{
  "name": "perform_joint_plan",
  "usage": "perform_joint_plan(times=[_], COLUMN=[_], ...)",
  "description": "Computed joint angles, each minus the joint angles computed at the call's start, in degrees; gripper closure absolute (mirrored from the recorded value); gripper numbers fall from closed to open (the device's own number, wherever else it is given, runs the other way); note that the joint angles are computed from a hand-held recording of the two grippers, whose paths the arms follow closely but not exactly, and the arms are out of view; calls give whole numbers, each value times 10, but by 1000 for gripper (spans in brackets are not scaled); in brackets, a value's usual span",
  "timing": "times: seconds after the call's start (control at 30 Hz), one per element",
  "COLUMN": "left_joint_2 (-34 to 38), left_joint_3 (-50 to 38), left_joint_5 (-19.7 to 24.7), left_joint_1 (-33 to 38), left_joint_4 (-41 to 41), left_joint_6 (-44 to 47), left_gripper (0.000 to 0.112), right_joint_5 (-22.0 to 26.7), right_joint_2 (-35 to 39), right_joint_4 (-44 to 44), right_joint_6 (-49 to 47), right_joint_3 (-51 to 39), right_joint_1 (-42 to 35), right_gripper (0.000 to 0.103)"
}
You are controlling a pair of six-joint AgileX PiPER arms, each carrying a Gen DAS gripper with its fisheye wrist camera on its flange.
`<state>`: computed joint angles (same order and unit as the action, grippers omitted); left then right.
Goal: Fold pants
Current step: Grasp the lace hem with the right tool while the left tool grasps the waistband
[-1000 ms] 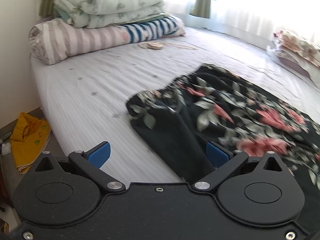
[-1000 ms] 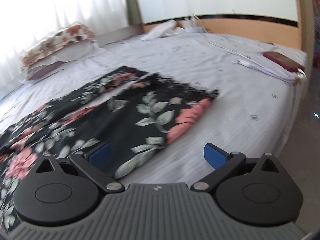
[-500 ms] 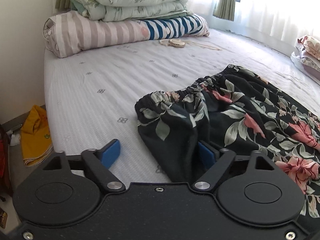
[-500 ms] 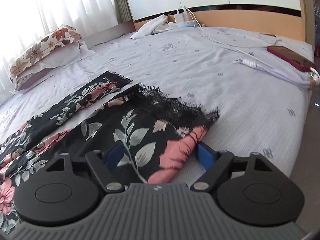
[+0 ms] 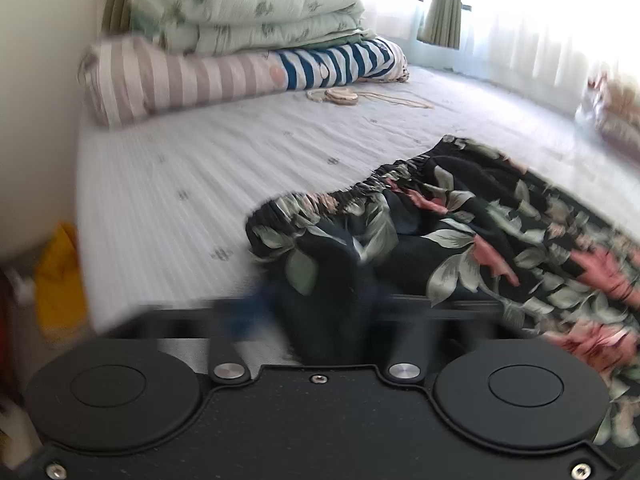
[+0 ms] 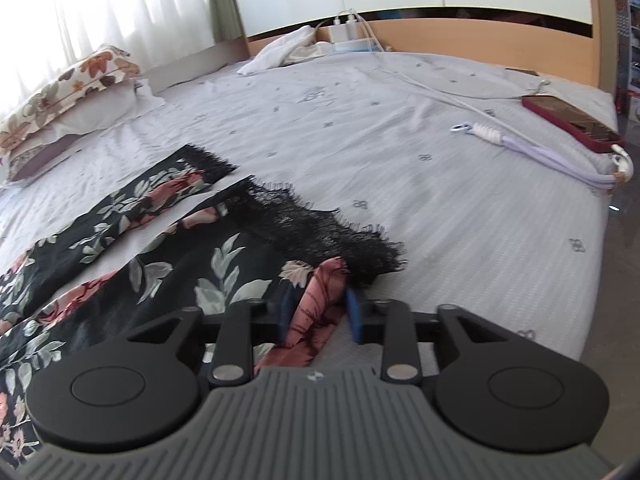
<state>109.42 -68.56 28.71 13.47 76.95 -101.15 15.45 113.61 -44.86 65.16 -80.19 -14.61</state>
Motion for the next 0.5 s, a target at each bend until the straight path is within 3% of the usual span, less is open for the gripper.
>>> perform_joint_plan(times=[0.07, 0.13, 0.27, 0.5], left_joint_2=[-20, -37, -57, -114], left_joint_3=[4, 9, 5, 57], left_joint_5=[-30, -40, -48, -63], left_joint_1=[12, 20, 33, 46], left_joint_4=[-43, -42, -80, -34], left_joint_6=[22, 13, 71, 58], left_gripper=[110, 110, 110, 110], right_joint_5=[5, -7, 21, 26], right_joint_2=[-8, -19, -44, -81], right_joint_4=[26, 89, -4, -2], right_joint_6=[-7, -63, -11, -31], right_joint_3=[0, 1, 3, 36], right_joint_1=[-6, -18, -7, -7], right_gripper=[99, 101, 101, 101])
